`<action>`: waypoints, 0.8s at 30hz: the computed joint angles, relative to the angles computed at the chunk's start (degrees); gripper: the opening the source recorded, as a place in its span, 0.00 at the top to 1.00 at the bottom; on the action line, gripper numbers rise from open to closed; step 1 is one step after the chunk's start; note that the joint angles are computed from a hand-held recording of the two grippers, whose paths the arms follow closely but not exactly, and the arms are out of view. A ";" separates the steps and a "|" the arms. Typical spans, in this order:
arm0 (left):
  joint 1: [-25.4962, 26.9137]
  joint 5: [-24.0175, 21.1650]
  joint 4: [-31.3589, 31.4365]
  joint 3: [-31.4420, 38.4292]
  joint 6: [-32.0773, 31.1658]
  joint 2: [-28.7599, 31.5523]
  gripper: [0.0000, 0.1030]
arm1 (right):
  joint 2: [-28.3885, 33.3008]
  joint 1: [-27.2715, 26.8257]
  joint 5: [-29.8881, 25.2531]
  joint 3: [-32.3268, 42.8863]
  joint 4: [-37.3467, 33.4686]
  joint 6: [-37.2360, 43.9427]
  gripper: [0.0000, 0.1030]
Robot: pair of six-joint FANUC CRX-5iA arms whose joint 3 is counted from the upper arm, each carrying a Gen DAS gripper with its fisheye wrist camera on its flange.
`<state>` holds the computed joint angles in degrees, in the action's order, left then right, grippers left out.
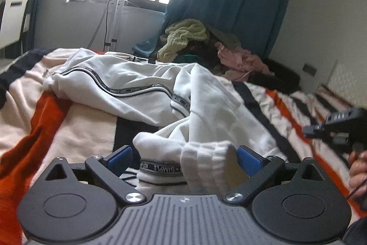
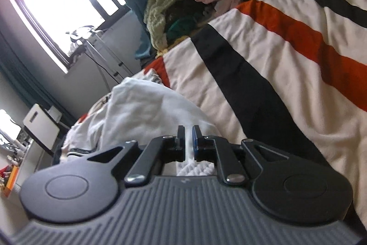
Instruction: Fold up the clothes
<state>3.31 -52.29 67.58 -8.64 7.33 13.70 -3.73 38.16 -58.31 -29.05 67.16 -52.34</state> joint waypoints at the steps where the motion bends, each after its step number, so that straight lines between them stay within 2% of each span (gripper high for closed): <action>1: -0.18 1.87 -2.87 0.03 1.18 -0.57 0.04 | 0.25 0.04 -0.22 0.42 -0.95 0.32 0.90; 5: -1.04 8.36 -16.39 1.02 8.15 -2.49 0.01 | 1.03 0.11 -0.77 1.76 -4.37 1.56 0.87; 6: -1.15 9.62 -20.09 1.72 11.92 -2.64 0.01 | 1.30 0.27 -1.32 2.17 -5.31 1.99 0.85; 7: -0.99 10.55 -22.47 2.47 16.41 -2.52 0.01 | 1.58 0.42 -1.88 2.59 -6.23 2.40 0.73; 8: -0.77 11.89 -22.11 2.33 18.74 -2.57 0.01 | 1.86 0.57 -2.43 3.01 -7.14 2.81 0.54; 9: -0.81 14.38 -19.71 1.21 18.65 -3.06 0.01 | 2.16 0.70 -2.99 3.43 -7.93 3.19 0.45; 10: -1.10 17.50 -16.55 -0.29 17.28 -3.75 0.01 | 2.55 0.82 -3.58 3.81 -8.28 3.52 0.30; 11: -1.51 20.43 -13.69 -1.52 15.91 -4.34 0.01 | 2.95 0.94 -4.17 4.20 -8.62 3.85 0.25; 13: -1.91 23.96 -12.14 -2.01 16.95 -4.64 0.01 | 3.18 0.73 -3.43 4.38 -9.28 4.91 0.25; 15: -1.89 26.12 -12.87 -1.44 19.85 -4.38 0.02 | 2.45 -0.30 1.39 3.43 -10.50 5.60 0.26; 17: -1.31 25.81 -14.47 -0.08 23.14 -3.71 0.02 | 2.12 -0.92 5.42 3.01 -12.50 6.99 0.26; 20: -0.49 24.51 -16.44 1.99 27.22 -2.63 0.02 | 3.23 -0.91 8.47 4.56 -15.96 13.55 0.26; 22: -0.51 25.11 -16.02 2.28 27.16 -2.29 0.02 | 4.24 -0.91 9.60 5.88 -16.95 18.17 0.26; 24: -0.71 26.69 -13.53 1.12 24.51 -2.67 0.02 | 5.32 -1.07 10.75 7.08 -17.29 22.38 0.26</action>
<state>2.60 -25.60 54.04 -7.53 31.84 11.03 1.60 37.09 -47.55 -21.97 49.87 -29.95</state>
